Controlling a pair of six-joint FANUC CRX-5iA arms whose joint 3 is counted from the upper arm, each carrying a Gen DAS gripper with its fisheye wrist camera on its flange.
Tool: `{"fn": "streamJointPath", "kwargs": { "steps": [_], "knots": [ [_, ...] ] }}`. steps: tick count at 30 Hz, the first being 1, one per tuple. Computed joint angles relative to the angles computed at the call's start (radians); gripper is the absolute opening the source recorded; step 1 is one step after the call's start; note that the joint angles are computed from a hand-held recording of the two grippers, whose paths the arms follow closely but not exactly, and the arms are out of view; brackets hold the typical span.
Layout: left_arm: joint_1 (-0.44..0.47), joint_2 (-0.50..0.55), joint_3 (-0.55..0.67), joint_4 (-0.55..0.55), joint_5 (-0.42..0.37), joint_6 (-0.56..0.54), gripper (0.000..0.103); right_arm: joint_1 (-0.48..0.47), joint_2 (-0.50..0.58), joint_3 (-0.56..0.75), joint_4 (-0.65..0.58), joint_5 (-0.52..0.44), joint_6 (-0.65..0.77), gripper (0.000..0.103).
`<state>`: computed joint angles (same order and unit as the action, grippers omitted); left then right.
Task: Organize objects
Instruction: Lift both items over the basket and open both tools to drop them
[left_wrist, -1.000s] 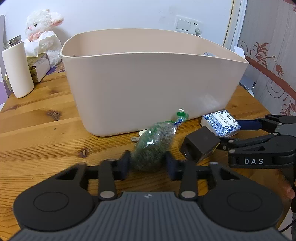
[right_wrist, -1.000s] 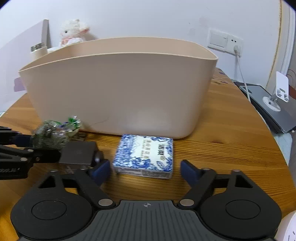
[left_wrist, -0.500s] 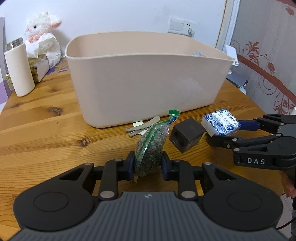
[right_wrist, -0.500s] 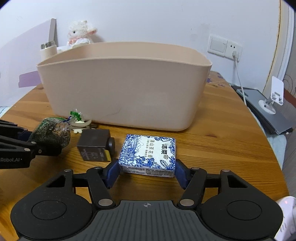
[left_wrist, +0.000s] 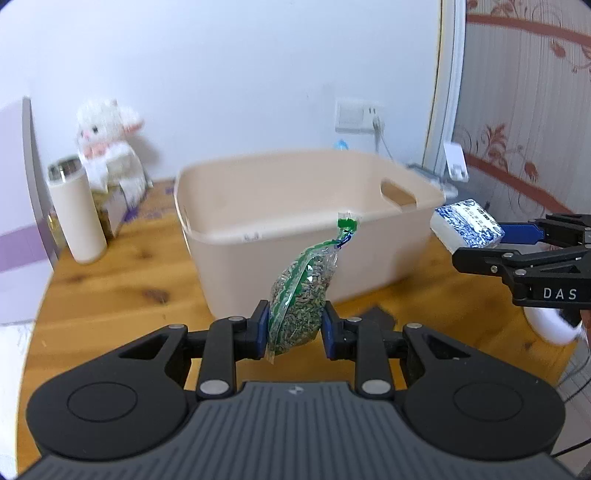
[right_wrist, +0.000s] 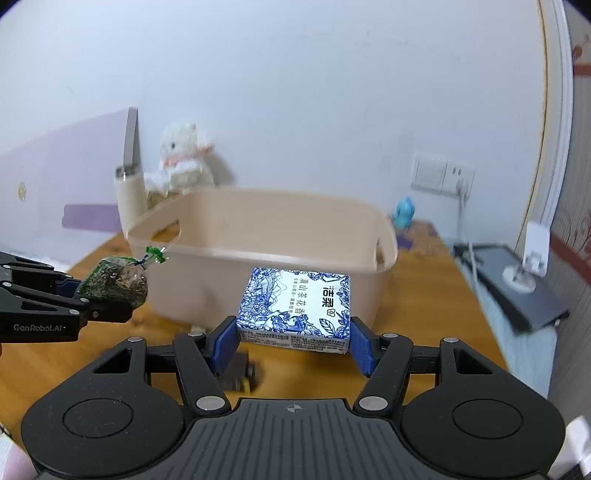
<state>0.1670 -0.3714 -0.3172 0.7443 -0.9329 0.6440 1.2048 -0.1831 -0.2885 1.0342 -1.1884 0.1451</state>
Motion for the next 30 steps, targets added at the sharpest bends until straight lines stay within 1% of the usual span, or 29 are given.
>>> {"fn": "streamJointPath", "kwargs": {
  "steps": [4,9,12,14,16,20,23,27,30],
  "knots": [
    [-0.01,0.021,0.042,0.026,0.034,-0.003,0.031,-0.017,0.011,0.026,0.053,0.004,0.013,0.06],
    [-0.044,0.074,0.116,0.006,0.082,0.025,0.03,-0.065,0.037,0.06,0.114,0.031,0.018,0.06],
    [-0.077,0.121,0.17,-0.024,0.114,0.05,0.03,-0.112,0.049,0.077,0.129,0.08,0.017,0.06],
    [-0.101,0.152,0.204,-0.061,0.146,0.066,0.03,-0.146,0.058,0.092,0.124,0.121,0.017,0.06],
    [-0.122,0.199,0.255,-0.109,0.156,0.1,0.03,-0.177,0.08,0.112,0.118,0.144,0.022,0.06],
    [-0.158,0.293,0.36,-0.219,0.134,0.198,0.03,-0.228,0.132,0.165,0.069,0.176,0.062,0.06],
    [-0.181,0.362,0.433,-0.291,0.093,0.275,0.03,-0.254,0.174,0.201,0.023,0.178,0.092,0.06],
    [-0.207,0.416,0.484,-0.393,0.054,0.367,0.03,-0.282,0.203,0.221,-0.049,0.189,0.13,0.06],
    [-0.22,0.441,0.504,-0.439,0.033,0.397,0.03,-0.294,0.226,0.237,-0.104,0.185,0.173,0.06]
  ]
}}
